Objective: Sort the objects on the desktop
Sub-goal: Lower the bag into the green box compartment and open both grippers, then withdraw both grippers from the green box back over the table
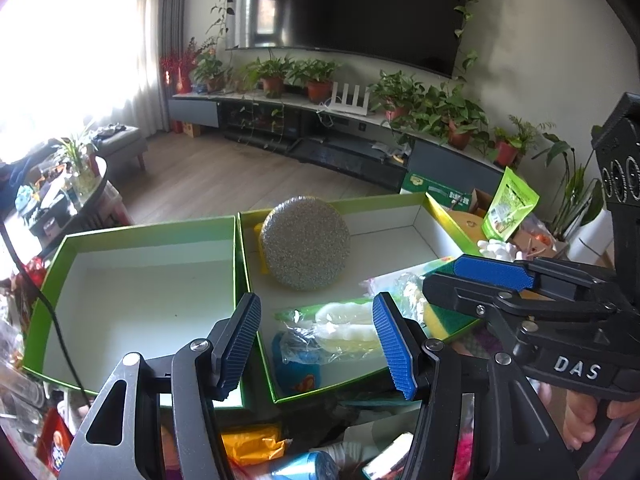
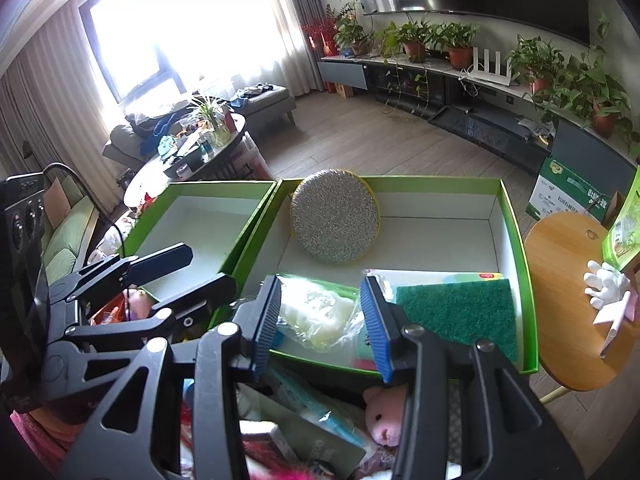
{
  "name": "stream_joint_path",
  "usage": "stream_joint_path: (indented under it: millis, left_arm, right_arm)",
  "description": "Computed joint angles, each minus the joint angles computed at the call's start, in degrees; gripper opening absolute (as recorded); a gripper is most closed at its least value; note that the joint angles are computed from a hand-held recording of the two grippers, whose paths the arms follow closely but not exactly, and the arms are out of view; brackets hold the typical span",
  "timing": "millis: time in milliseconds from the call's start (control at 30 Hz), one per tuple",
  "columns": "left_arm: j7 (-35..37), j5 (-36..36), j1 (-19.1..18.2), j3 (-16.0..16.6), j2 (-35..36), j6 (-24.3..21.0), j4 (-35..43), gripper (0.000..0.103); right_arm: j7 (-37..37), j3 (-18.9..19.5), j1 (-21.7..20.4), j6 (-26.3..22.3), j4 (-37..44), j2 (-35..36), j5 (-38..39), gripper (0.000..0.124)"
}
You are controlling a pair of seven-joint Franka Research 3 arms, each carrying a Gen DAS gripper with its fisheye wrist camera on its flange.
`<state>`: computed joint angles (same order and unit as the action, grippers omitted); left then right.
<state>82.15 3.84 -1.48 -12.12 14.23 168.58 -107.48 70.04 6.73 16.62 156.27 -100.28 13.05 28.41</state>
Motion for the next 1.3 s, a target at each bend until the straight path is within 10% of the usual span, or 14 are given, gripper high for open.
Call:
stream_joint_path:
  millis: [1300]
  left_arm:
    - [-5.5, 4.6, -8.3, 6.8, -33.7, 9.7, -29.3, 0.059]
  right_arm:
    - [-5.0, -1.5, 9.9, 10.1, -30.1, -34.3, 6.5, 0.052]
